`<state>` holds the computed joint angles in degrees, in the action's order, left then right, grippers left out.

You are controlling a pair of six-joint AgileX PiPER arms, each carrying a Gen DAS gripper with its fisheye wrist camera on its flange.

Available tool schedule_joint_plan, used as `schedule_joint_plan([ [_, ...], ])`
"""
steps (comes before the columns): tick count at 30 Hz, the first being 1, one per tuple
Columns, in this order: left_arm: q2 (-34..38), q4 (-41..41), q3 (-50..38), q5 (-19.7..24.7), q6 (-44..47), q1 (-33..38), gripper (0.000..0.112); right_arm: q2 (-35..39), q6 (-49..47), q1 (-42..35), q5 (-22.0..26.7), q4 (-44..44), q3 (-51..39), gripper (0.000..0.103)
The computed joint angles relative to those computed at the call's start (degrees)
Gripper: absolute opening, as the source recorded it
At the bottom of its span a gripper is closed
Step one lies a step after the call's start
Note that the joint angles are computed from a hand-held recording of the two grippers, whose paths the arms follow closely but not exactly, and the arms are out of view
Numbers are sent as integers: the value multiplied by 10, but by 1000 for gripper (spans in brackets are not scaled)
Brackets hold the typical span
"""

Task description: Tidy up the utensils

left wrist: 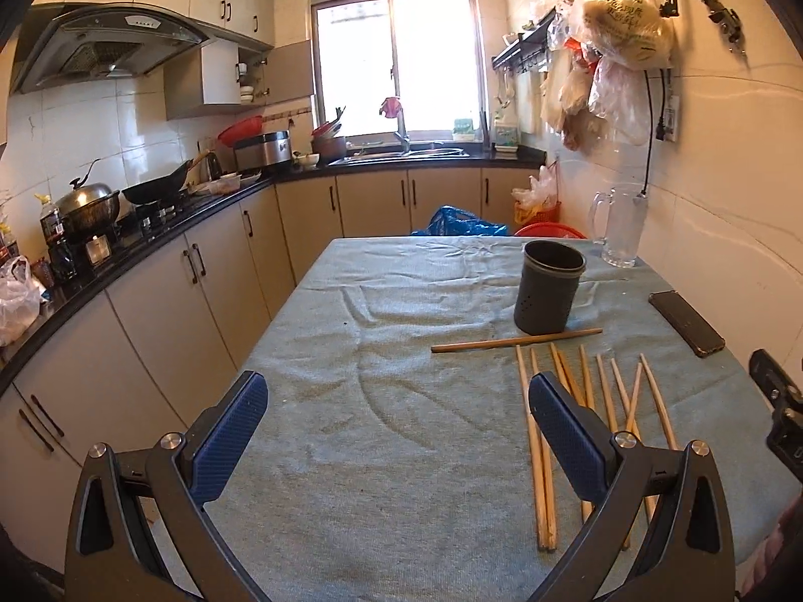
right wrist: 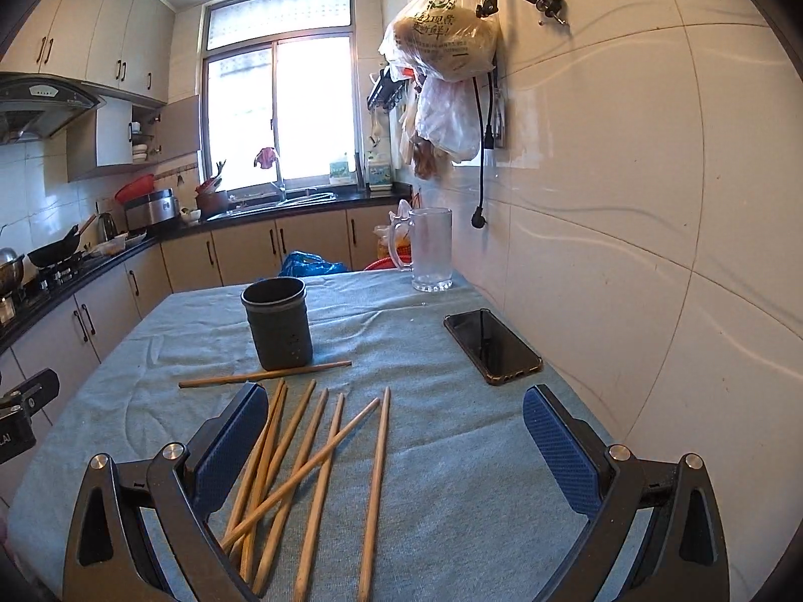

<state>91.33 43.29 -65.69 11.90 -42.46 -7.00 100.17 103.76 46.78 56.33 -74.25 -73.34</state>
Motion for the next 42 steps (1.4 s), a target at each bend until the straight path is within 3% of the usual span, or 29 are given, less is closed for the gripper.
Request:
schedule_joint_plan([
  [7, -5, 45, 12, 4, -34, -12, 103, 8, -1, 0, -6, 14, -3, 103],
  [30, 18, -135, 2, 12, 151, 0, 103, 22, -8, -5, -20, 52, -10, 103],
  [42, 29, -159, -4, 16, 178, 2, 103, 29, -18, -14, -33, 68, -15, 103],
])
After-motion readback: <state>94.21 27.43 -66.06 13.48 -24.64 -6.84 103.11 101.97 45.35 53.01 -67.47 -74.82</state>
